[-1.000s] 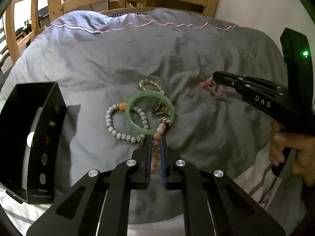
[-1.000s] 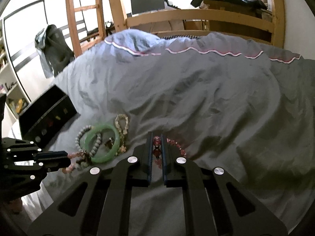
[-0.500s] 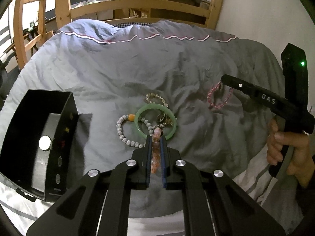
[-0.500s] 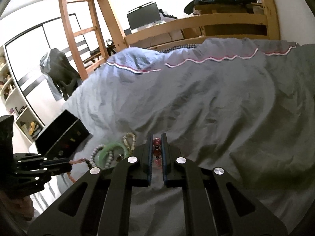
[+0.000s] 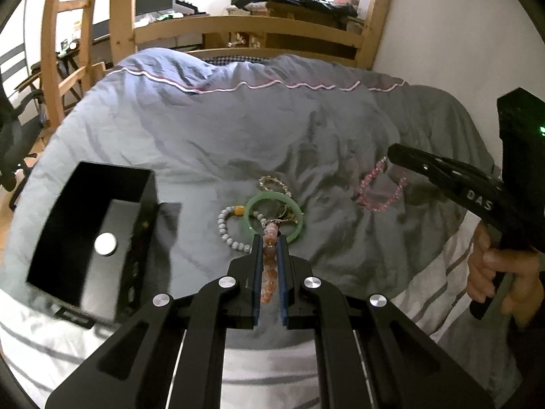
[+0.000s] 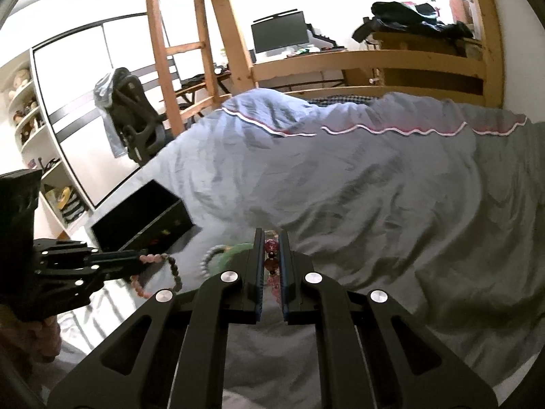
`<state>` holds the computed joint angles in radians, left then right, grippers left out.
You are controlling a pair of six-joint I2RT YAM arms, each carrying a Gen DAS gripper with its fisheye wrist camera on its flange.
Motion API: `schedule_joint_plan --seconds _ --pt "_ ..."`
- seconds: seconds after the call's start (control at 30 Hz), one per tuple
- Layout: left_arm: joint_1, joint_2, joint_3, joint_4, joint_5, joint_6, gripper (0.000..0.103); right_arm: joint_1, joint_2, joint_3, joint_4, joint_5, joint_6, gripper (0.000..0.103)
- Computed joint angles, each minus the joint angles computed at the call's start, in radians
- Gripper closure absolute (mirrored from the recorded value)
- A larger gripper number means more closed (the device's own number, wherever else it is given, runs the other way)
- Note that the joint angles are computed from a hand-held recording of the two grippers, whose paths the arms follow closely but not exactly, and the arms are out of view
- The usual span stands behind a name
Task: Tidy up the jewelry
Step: 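Carry both held bracelets over the open black box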
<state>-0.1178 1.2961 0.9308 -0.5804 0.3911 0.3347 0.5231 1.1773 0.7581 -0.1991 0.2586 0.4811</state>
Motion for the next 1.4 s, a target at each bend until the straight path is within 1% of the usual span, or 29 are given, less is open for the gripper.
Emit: schedule_joint_plan --seconds 0.17,0.33,0.53,0.63,0.8,0.93,1.27,1.4 --pt "0.086 -0.053 0.008 -0.052 0.056 0.033 0.095 0.099 0.011 0.064 -0.074 0.063 0.036 0.094" --pt "0.159 -0.063 0.039 -0.081 0.09 0.067 0.095 0.176 0.068 0.136 -0.102 0.095 0.064 0.094" --pt "0.217 -0.051 0.074 -0.062 0.103 0.091 0.095 0.219 0.175 0.246 -0.144 0.106 0.076 0.094" --pt "0.247 -0.033 0.095 -0.046 0.113 0.102 0.095 0.229 0.235 0.311 -0.168 0.108 0.078 0.094" --pt "0.313 0.023 0.146 -0.04 0.169 0.115 0.095 0.241 0.332 0.427 -0.21 0.118 0.066 0.094" --pt "0.343 0.066 0.17 -0.014 0.163 0.119 0.095 0.246 0.426 0.549 -0.243 0.123 0.041 0.094" --pt "0.426 0.172 0.258 -0.005 0.207 0.091 0.095 0.253 0.641 0.812 -0.303 0.095 -0.005 0.094" --pt "0.467 0.222 0.296 -0.015 0.225 0.081 0.095 0.247 0.722 0.917 -0.311 0.059 -0.017 0.094"
